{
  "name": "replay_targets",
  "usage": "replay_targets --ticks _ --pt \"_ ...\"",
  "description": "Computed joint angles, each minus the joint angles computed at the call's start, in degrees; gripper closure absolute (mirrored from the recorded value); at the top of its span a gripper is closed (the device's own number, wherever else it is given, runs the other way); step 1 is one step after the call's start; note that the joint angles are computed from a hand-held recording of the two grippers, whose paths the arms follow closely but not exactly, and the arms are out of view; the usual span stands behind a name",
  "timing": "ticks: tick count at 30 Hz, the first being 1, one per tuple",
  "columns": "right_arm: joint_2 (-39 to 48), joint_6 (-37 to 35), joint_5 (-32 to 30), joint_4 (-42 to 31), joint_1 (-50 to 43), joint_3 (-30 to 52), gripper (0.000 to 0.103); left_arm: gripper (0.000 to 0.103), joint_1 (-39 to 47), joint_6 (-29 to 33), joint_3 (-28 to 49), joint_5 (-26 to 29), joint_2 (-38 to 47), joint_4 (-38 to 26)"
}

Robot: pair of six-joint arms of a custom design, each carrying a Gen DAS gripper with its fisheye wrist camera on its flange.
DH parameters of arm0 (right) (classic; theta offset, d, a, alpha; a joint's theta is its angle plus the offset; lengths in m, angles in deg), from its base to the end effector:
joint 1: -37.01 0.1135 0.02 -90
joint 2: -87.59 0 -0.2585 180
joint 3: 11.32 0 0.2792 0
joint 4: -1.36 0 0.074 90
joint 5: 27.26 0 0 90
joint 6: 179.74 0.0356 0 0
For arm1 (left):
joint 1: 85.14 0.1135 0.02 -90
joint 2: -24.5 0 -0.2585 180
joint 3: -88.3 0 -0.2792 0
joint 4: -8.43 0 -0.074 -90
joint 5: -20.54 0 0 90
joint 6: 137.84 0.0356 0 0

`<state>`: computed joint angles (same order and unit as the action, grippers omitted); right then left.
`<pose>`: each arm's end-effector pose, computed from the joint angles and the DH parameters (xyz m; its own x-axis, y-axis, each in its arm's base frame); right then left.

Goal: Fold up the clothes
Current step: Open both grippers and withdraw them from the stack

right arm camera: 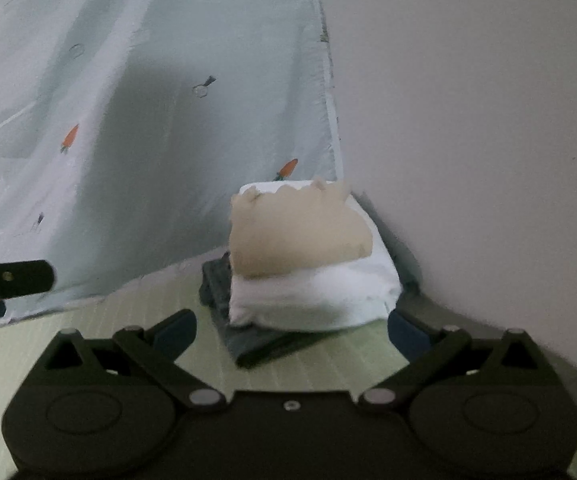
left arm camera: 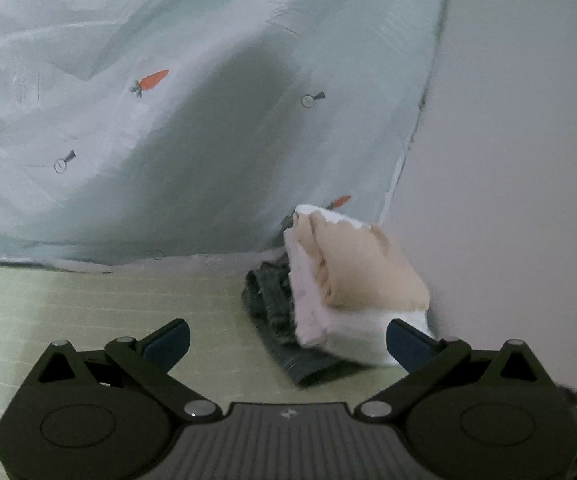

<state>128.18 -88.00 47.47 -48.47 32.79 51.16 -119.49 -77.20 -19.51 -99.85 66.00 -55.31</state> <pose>0.1787 -0.0038 0.3350 -0.4720 0.0642 -0.8793 -0.1468 0.9777 0.1502 0.1375 -0.0722 0.3702 -0.4594 -0.1983 -0.8658 -0.1017 0.9801 -0.1705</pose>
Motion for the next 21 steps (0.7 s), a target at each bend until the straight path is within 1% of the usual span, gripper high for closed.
replay_targets --ticks 1,4,7,9,12,17,21 --pt "-2.1 0.5 1.8 -1.4 1.7 -0.8 0.000 0.000 -1.6 -0.7 -0.2 -1.1 -1.0 -2.1" --pt "-7.8 1.2 6.4 -7.6 5.9 -1.6 0.000 0.000 -3.9 -2.3 -1.2 -1.9 -3.5 -6.2" --pt "-12.6 3.7 12.4 -12.2 11.9 -2.1 0.000 0.000 -8.7 -5.1 -1.8 -5.3 -5.8 -11.6" --pt "-14.1 5.9 16.4 -14.5 16.3 -2.0 0.000 0.000 -11.4 -6.4 -2.0 -7.0 -7.4 -14.3" --pt "-15.9 10.1 24.1 -17.1 24.2 -1.9 0.000 0.000 -11.6 -5.9 -2.6 -6.4 -9.4 -16.1" --pt "-16.9 17.9 37.5 -22.0 38.4 -0.8 0.000 0.000 -10.7 -4.5 -2.8 -4.6 -11.6 -17.2" --pt "-16.3 23.0 44.6 -24.6 46.2 -0.1 0.000 0.000 -10.2 -3.2 -2.8 -3.5 -12.7 -17.5"
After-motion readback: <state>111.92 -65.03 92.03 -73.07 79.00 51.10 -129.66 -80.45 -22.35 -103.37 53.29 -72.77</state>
